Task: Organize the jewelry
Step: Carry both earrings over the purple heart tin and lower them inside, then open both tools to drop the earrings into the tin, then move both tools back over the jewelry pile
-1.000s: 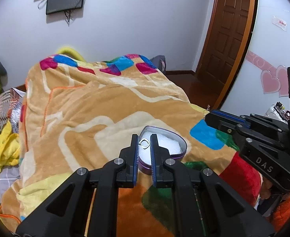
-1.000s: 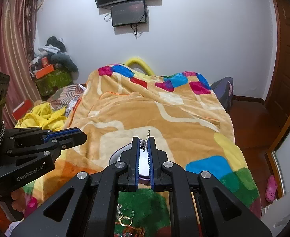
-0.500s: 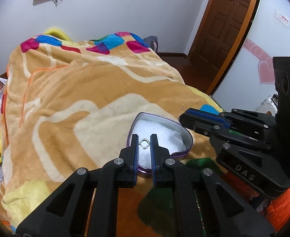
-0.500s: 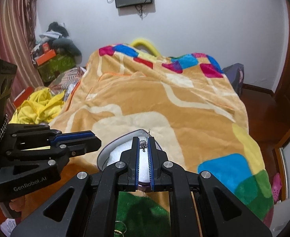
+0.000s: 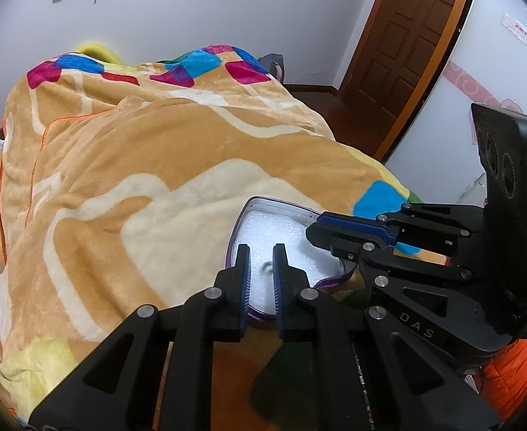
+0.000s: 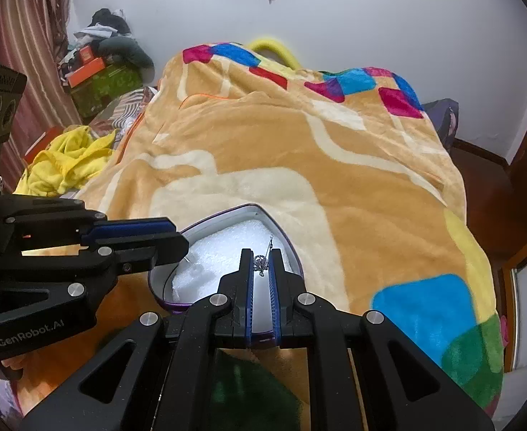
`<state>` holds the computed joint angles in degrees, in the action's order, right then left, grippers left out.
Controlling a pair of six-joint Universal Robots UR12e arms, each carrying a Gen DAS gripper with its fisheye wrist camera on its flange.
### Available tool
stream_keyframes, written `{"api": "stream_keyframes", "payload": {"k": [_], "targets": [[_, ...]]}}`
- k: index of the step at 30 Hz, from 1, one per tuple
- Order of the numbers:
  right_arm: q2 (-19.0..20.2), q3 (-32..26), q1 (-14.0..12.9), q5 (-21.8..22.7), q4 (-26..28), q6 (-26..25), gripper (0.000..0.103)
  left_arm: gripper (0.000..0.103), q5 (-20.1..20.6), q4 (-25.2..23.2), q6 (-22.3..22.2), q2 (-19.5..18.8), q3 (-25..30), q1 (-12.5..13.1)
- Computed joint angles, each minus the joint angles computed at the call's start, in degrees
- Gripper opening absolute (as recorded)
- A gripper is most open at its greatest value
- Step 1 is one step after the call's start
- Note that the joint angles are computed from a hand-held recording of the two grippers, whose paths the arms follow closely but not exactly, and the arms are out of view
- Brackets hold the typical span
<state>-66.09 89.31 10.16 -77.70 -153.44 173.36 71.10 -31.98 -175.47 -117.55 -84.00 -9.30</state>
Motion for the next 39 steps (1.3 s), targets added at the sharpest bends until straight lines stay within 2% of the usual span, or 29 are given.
{"api": "stream_keyframes", "payload": {"k": [8, 12, 18, 24, 30, 39], "targets": [[-0.2, -0.2, 0.2, -0.5, 0.8, -0.2, 0.008, 0.010, 1.3, 0.9, 0.3, 0.6, -0.6, -0.2], [-0.6, 0.0, 0.3, -1.2, 0.6, 0.2, 0.009, 0.013, 1.8, 1.7, -0.2, 1.3, -1.2, -0.1], [-2.2, 1.5, 0.7, -2.7, -1.6, 0.7, 0.022, 0.023, 3.6, 3.9, 0.2, 3.1, -2.9, -0.3], [-4.2, 3.2, 0.7, -3.2, -3.9, 1.4, 0.023, 0.034, 4.7, 5.9, 0.4, 5.3, -5.0, -0.6], [-6.4, 5.6, 0.8, -4.2, -6.1, 2.8, 0.023, 0.038, 4.9, 6.6, 0.0, 7.5, -7.2, -0.6], [-9.1, 9.0, 0.7, -6.1, -6.7, 4.7, 0.023, 0.038, 5.1, 6.0, -0.8, 10.0, -10.6, -0.5]]}}
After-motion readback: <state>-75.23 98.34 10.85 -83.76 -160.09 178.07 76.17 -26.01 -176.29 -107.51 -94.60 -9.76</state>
